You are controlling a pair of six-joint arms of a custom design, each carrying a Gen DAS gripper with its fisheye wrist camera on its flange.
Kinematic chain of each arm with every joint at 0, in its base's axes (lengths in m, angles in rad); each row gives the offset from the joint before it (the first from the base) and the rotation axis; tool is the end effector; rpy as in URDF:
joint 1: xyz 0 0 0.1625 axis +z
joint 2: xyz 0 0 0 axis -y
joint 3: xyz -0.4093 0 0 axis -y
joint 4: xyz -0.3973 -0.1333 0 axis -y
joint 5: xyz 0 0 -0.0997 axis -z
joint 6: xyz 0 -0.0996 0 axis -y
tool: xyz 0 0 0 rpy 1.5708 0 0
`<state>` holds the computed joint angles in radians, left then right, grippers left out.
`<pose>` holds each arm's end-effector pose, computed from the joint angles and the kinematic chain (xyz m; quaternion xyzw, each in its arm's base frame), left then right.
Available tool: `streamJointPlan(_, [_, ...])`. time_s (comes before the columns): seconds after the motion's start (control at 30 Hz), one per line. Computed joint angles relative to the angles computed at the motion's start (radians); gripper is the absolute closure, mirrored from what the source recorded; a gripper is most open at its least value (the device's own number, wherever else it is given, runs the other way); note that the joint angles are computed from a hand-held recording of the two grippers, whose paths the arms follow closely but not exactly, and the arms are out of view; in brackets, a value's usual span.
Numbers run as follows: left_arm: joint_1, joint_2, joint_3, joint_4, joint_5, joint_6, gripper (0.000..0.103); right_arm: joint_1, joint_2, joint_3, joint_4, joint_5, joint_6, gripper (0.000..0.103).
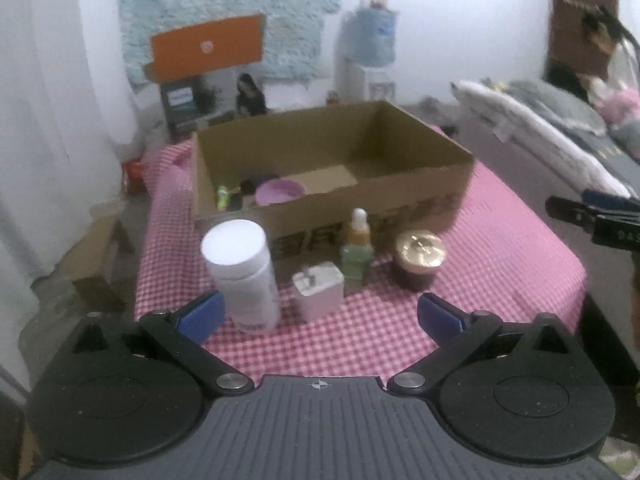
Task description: Organize rigid objects
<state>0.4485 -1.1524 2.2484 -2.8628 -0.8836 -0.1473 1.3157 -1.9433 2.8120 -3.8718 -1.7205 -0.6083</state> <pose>-0.3299 -0.3768 0.1270 0.4098 0.8433 -0.2730 0.2153 0.0594 -0.2417 0.3255 0.0838 -0.7491 0.5710 0.3251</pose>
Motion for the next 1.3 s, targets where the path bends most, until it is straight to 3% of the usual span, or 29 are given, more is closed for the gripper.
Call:
streamJointPlan(0.13, [0.022,0.058,0.006,-0.120,-0.042,0.064,0.002,-0.034,-0.031,-0.018,0.088,0.080,0.042,0.002])
streamJointPlan(0.2, [0.035,0.099,-0.010,-0.139,-0.084,0.108,0.003,-0.030,-0.056,-0.035,0.164,0.086,0.070,0.004])
streamJointPlan(0.37, [0.048,0.181,-0.061,-0.126,-0.156,0.189,0.008,-0.036,-0.107,-0.091,0.407,0.121,0.186,0.013])
streamJointPlan(0.6, [0.077,0.246,-0.126,-0.079,-0.222,0.254,0.018,-0.040,-0.060,-0.199,0.702,0.150,0.305,0.033])
streamJointPlan(0.77, [0.103,0.284,-0.183,-0.042,-0.251,0.258,0.025,-0.026,0.031,-0.256,0.736,0.113,0.351,0.041])
streamJointPlan(0.9, [0.118,0.310,-0.225,-0.003,-0.266,0.248,0.036,-0.059,0.065,-0.280,0.748,0.169,0.384,0.053])
streamJointPlan(1.1, [0.118,0.347,-0.264,0.024,-0.258,0.246,0.039,-0.078,0.100,-0.308,0.770,0.208,0.387,0.068])
streamJointPlan(1.3, [0.125,0.371,-0.298,0.060,-0.260,0.209,0.042,-0.085,0.130,-0.341,0.817,0.214,0.391,0.068])
